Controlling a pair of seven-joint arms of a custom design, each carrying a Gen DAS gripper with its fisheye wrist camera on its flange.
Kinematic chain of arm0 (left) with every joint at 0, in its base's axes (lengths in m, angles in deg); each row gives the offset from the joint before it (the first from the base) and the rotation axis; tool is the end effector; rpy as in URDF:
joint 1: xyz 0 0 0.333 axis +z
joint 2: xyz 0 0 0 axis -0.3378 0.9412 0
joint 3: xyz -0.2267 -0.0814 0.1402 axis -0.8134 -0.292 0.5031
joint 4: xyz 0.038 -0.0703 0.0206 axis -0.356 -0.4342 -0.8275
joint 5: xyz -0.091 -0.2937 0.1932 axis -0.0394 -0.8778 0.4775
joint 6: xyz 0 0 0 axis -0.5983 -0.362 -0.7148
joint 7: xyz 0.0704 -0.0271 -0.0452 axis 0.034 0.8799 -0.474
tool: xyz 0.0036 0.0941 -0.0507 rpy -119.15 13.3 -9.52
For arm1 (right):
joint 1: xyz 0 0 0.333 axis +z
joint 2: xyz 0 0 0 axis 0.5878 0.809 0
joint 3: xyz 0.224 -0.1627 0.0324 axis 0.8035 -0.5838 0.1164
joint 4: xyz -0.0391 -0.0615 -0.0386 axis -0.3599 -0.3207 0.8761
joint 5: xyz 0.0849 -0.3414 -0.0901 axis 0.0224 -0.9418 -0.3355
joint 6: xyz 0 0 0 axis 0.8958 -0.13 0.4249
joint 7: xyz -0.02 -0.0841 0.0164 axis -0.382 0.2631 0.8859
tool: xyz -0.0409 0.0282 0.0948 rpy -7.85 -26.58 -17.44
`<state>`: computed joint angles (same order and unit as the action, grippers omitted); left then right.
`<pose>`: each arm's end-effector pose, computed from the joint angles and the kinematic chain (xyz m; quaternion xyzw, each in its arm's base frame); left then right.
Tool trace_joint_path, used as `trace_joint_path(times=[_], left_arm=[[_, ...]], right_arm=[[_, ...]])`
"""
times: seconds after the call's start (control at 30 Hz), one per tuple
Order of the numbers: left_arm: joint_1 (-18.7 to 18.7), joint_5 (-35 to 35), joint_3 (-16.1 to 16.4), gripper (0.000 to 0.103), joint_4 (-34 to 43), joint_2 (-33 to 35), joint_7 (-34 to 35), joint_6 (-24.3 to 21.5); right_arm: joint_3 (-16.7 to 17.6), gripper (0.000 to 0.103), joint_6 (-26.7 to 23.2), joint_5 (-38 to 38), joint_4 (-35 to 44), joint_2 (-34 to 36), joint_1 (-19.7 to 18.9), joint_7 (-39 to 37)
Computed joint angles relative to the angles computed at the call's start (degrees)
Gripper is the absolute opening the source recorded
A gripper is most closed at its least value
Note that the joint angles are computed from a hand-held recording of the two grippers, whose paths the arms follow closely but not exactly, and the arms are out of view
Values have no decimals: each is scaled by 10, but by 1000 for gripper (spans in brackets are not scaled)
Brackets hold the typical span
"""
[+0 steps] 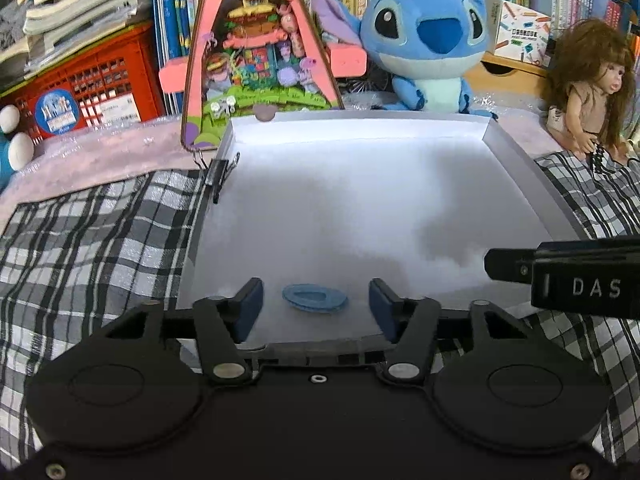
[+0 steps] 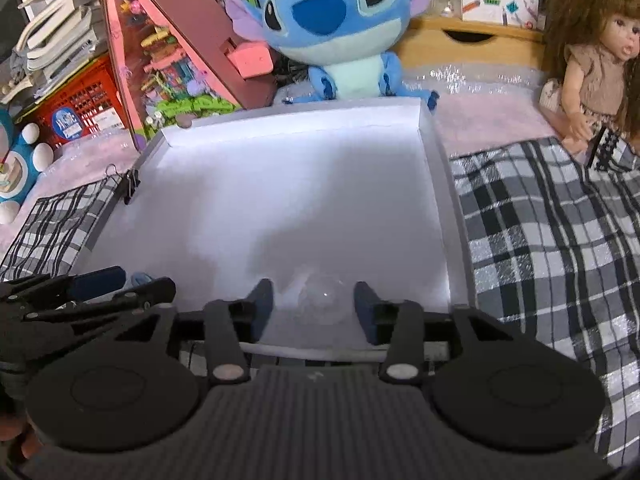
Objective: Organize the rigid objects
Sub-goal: 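Open the left tool to drop the light-blue piece in the tray, then withdraw the left tool from the tray back toward the toys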
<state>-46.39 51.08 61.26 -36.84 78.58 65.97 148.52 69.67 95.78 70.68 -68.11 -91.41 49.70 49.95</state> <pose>0.5156 -0.4049 0.4668 -0.5599 0.7498 -0.2781 0.2168 0.4862 0.2009 0.4859 -0.6162 0.7263 -0.1604 0.2590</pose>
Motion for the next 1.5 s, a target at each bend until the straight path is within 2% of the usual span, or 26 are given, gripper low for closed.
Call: trace_joint_path(times=[0.07, 0.2, 0.3, 0.5, 0.9, 1.07, 1.17, 1.5], left_arm=[[-4, 18, 5, 70, -15, -14, -16, 10], [-4, 53, 6, 79, -51, -46, -47, 36], [2, 69, 0, 81, -81, -73, -59, 50], [17, 108, -14, 83, -157, -133, -96, 88], [65, 104, -52, 84, -313, -250, -151, 170], [96, 146, -76, 85, -368, -296, -214, 200], [105, 146, -87, 85, -399, -320, -227, 214], [167, 210, -153, 86, -469, -391, -329, 247]], right_arm=[[1, 68, 10, -9, -9, -11, -2, 6], [12, 78, 35, -29, -36, -38, -13, 23], [25, 84, 54, -49, -61, -64, -26, 37], [58, 88, 92, -68, -114, -118, -52, 52], [123, 97, 159, -21, -216, -220, -88, 28], [161, 99, 177, -5, -253, -263, -105, 24], [185, 99, 182, 3, -271, -289, -114, 24], [227, 101, 199, 40, -334, -362, -106, 19]])
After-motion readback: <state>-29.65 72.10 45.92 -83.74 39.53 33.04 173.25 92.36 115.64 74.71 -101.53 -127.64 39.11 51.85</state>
